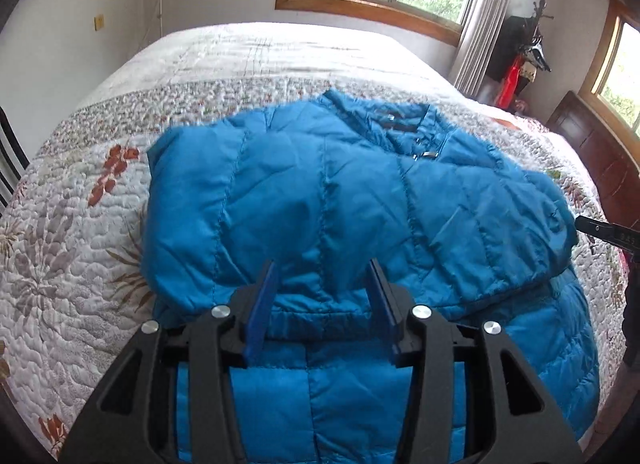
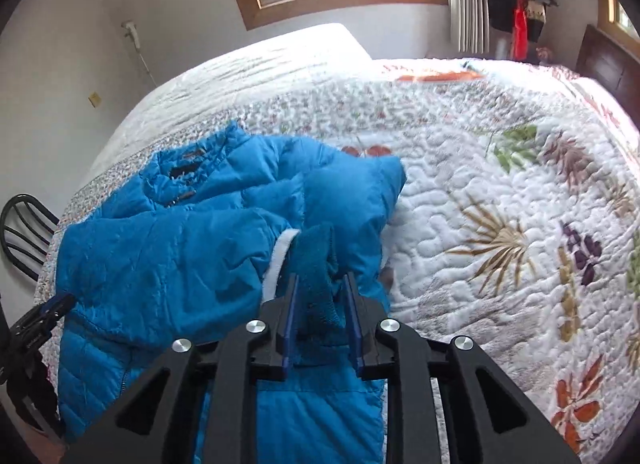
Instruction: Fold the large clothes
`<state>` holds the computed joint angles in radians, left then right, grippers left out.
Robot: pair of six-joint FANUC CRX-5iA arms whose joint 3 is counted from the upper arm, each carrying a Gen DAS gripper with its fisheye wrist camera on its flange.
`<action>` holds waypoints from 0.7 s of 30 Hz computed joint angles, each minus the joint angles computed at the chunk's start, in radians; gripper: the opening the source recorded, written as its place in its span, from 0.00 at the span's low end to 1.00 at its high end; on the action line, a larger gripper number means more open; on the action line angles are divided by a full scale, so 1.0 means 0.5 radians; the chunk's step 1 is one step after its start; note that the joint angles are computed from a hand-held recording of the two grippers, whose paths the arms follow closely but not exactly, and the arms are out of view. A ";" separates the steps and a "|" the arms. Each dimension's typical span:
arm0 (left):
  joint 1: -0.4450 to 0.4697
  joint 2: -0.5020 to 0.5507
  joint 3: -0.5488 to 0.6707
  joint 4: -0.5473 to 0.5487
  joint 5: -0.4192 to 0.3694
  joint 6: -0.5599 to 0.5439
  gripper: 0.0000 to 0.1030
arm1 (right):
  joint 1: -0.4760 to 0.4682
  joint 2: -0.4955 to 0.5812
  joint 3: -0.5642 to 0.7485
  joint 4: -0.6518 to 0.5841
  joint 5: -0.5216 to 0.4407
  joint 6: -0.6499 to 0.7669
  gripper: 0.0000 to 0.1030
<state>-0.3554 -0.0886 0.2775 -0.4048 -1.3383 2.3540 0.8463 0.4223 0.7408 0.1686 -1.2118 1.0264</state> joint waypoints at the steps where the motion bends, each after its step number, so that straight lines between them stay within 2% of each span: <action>1: -0.028 0.015 0.043 -0.043 -0.016 0.005 0.50 | 0.016 -0.023 -0.017 0.013 0.038 0.005 0.22; 3: -0.037 0.068 0.107 -0.042 -0.032 -0.045 0.50 | 0.029 -0.040 -0.001 -0.083 0.095 0.100 0.22; 6: -0.019 0.159 0.150 -0.015 -0.064 -0.086 0.50 | 0.062 0.055 0.111 -0.139 0.055 0.211 0.22; 11: 0.060 0.173 0.008 0.089 0.024 -0.112 0.51 | 0.101 0.302 0.314 -0.037 -0.172 0.261 0.19; 14: 0.091 0.149 -0.058 0.126 0.097 -0.120 0.51 | 0.091 0.289 0.218 -0.025 -0.085 0.258 0.14; 17: 0.047 0.167 -0.028 0.056 0.058 -0.097 0.51 | 0.095 0.260 0.161 -0.008 -0.032 0.226 0.14; 21: -0.094 0.197 0.095 -0.140 -0.124 -0.031 0.50 | 0.095 0.118 0.000 -0.042 0.108 0.191 0.21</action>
